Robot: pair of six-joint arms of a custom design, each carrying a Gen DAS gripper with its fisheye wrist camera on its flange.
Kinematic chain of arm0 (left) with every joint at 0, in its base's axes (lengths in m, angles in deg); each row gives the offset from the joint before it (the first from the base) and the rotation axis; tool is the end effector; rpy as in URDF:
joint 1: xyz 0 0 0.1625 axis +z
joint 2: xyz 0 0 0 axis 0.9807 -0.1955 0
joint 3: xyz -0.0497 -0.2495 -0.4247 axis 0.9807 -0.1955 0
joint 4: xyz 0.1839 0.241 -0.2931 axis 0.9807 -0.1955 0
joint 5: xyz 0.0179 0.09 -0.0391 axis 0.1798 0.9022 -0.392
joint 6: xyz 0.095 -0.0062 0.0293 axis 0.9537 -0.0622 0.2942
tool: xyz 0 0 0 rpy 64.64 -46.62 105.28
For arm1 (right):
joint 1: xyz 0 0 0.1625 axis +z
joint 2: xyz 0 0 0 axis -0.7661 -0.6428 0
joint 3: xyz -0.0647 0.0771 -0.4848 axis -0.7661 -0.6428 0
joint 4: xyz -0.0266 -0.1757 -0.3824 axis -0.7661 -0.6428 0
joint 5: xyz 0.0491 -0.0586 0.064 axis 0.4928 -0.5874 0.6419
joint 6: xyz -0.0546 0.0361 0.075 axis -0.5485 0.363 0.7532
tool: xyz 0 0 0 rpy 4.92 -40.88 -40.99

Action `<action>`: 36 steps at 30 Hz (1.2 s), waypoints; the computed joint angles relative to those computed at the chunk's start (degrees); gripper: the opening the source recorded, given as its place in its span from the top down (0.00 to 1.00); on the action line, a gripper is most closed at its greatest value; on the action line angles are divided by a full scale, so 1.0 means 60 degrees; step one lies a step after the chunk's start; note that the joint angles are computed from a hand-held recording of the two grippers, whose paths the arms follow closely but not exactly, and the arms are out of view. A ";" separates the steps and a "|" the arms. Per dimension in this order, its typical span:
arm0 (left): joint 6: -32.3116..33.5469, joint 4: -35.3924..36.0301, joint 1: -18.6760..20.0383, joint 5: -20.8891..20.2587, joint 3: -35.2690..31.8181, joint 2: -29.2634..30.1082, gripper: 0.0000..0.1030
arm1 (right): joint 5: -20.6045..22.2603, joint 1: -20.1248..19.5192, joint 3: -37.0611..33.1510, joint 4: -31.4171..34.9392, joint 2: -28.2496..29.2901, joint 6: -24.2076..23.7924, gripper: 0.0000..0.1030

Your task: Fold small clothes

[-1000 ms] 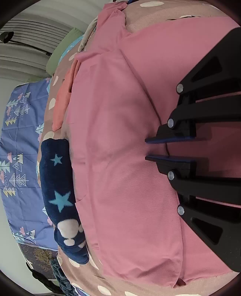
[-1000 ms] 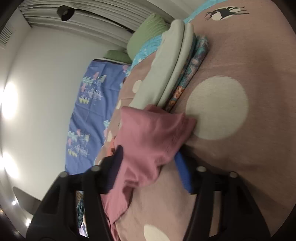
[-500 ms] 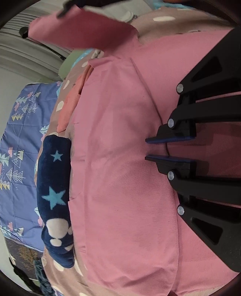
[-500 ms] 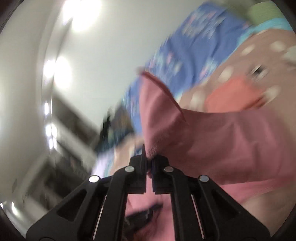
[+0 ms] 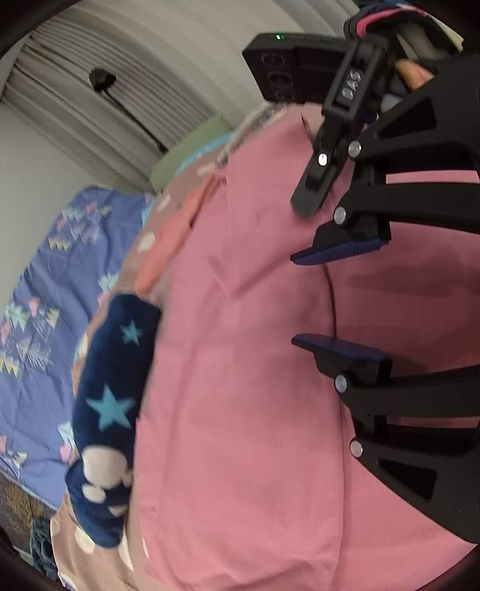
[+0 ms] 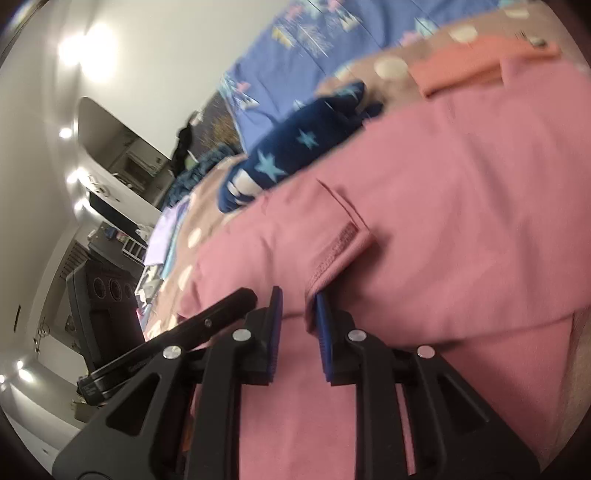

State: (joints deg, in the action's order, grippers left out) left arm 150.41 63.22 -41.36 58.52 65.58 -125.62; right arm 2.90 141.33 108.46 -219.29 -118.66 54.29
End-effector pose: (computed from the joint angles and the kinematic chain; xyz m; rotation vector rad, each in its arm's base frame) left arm -0.0658 -0.3141 0.1404 -0.0586 2.5657 -1.1992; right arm 0.1672 -0.4399 0.0073 -0.7902 2.8242 -0.3214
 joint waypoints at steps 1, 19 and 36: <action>0.0130 -0.0081 -0.0018 0.0116 -0.0031 -0.0137 0.58 | 0.0141 0.0019 0.0051 -0.0064 -0.0002 -0.0279 0.81; 0.0400 0.0257 0.1148 0.1550 -0.0901 -0.0001 0.43 | -0.1207 0.0443 0.0048 0.0778 -0.0192 -0.1685 0.71; 0.0876 0.3035 -0.1091 -0.1520 -0.2301 -0.0582 0.98 | -0.0038 -0.0678 0.0829 -0.0446 -0.1259 -0.1827 0.63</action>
